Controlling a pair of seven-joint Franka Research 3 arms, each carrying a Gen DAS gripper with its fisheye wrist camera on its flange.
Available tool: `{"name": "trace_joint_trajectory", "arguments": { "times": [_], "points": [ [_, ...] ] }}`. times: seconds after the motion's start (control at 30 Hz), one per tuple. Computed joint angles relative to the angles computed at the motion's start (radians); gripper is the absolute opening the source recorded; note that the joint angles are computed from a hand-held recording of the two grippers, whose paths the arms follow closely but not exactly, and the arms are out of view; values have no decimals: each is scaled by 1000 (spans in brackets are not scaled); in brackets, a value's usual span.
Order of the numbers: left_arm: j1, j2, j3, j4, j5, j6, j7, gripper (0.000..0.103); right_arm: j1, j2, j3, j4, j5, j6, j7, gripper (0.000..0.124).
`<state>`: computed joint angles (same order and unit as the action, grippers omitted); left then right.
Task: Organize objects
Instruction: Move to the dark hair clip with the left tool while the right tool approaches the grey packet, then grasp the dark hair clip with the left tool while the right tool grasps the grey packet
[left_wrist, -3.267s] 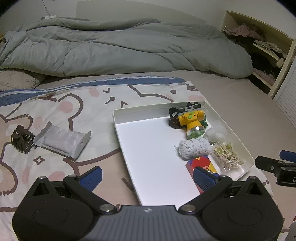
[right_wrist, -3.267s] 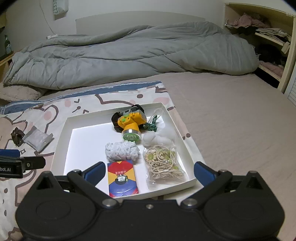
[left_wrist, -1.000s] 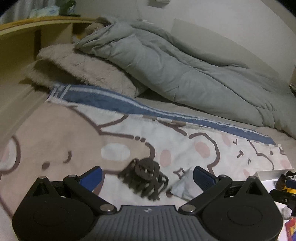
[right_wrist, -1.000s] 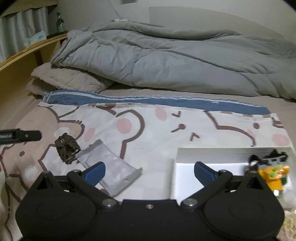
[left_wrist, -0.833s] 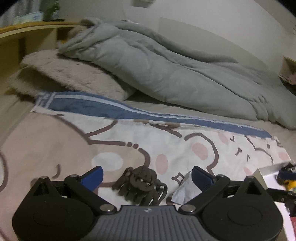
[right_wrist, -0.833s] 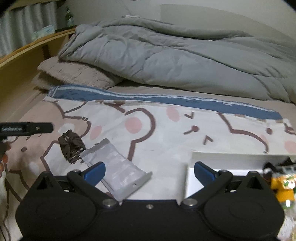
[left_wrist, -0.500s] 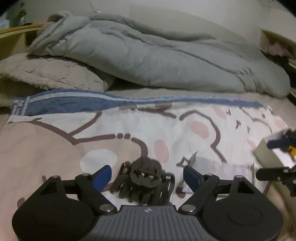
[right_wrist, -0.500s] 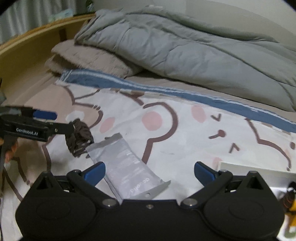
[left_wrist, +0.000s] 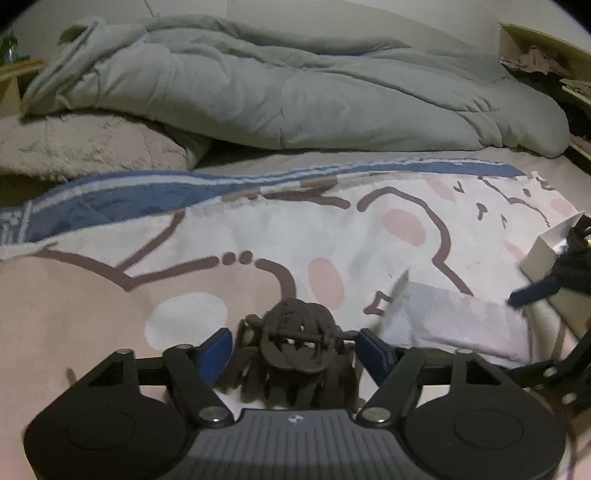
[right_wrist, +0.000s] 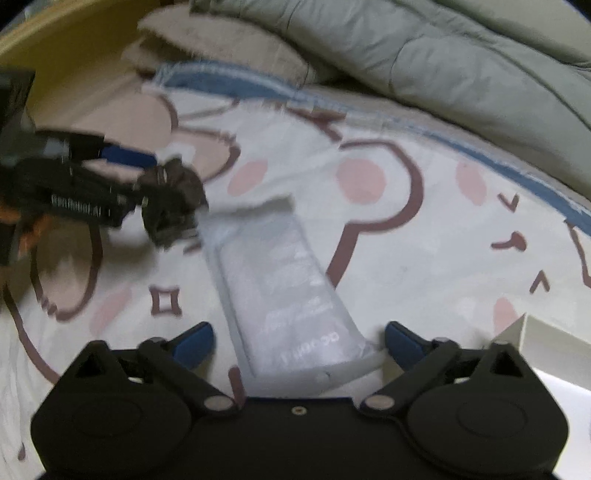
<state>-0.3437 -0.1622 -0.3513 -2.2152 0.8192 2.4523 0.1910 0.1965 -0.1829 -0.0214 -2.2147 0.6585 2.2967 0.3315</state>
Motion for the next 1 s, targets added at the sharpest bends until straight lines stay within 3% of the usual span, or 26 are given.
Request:
{"name": "trace_joint_trajectory", "arguments": {
  "times": [0.23,0.77,1.0],
  "points": [
    [-19,19,-9,35,-25,-66,38,68,-6,-34,3,-18,-76,-12,5,71],
    [-104,9,-48,99,-163,-246,54,61,-55,-256,-34,-170,-241,-110,7,69],
    [-139,-15,-64,119,-233,-265,-4,61,-92,-373,-56,-224,-299,-215,6,68]
  ]
}}
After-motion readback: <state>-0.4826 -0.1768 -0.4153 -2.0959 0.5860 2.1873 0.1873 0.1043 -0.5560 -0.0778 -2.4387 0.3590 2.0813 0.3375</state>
